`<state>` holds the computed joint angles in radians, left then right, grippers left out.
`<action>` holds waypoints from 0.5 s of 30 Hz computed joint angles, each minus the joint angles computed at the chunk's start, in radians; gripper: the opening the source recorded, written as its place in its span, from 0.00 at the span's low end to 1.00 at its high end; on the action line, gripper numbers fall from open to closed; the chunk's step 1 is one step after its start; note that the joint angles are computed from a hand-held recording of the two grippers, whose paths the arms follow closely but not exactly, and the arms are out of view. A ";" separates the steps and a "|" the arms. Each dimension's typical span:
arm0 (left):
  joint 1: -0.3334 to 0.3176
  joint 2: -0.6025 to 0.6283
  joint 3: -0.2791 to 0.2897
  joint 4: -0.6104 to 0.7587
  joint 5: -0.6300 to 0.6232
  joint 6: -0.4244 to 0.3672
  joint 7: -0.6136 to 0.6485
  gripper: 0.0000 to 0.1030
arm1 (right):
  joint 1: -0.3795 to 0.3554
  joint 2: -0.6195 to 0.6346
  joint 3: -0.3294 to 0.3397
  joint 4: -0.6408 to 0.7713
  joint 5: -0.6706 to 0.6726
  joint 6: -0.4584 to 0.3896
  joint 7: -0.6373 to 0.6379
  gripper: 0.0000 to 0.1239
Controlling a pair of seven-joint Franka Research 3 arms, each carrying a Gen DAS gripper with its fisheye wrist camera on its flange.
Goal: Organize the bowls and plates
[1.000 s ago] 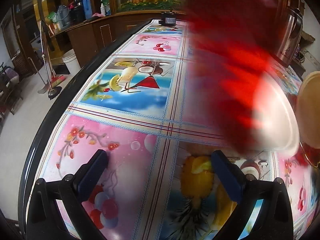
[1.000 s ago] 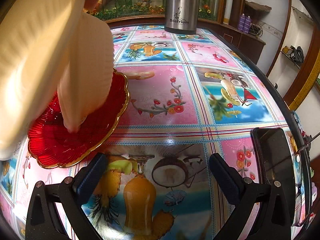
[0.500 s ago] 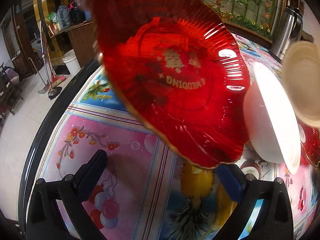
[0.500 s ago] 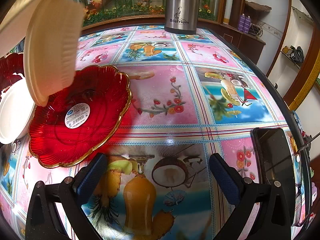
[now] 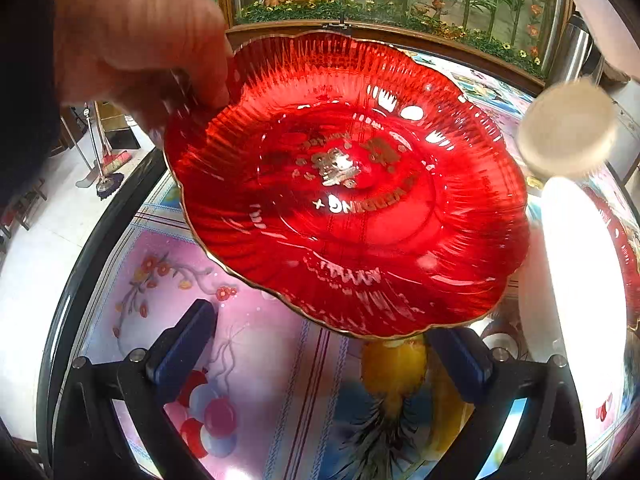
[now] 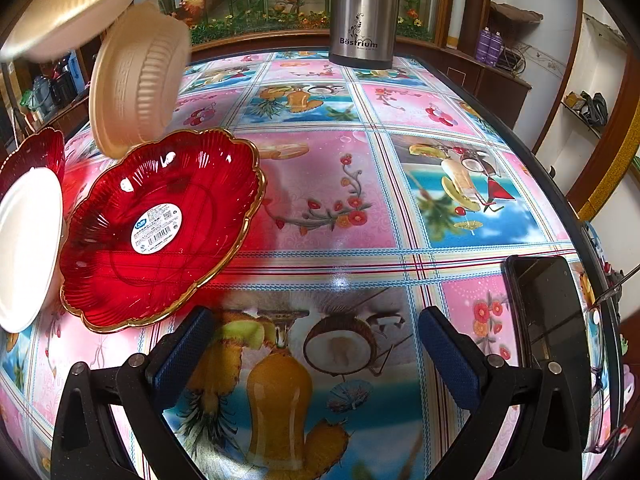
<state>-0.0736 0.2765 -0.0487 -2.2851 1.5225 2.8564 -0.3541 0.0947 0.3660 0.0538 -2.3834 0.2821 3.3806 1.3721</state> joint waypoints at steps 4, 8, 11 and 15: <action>0.000 0.000 0.000 0.000 0.001 0.000 -0.001 1.00 | -0.002 0.002 0.001 0.001 0.000 0.001 -0.001 0.83; 0.001 -0.001 0.000 -0.001 0.001 0.001 0.000 1.00 | -0.002 0.001 0.002 0.000 0.001 0.001 -0.001 0.83; 0.001 -0.002 0.001 -0.002 0.001 0.002 0.001 1.00 | -0.006 0.004 0.005 0.003 -0.002 0.002 -0.001 0.83; 0.002 -0.003 0.001 -0.002 0.002 0.002 0.000 1.00 | -0.005 0.006 0.004 0.004 -0.002 0.002 -0.001 0.83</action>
<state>-0.0718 0.2738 -0.0482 -2.2872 1.5242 2.8582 -0.3542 0.0895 0.3717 0.0577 -2.3796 0.2804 3.3828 1.3711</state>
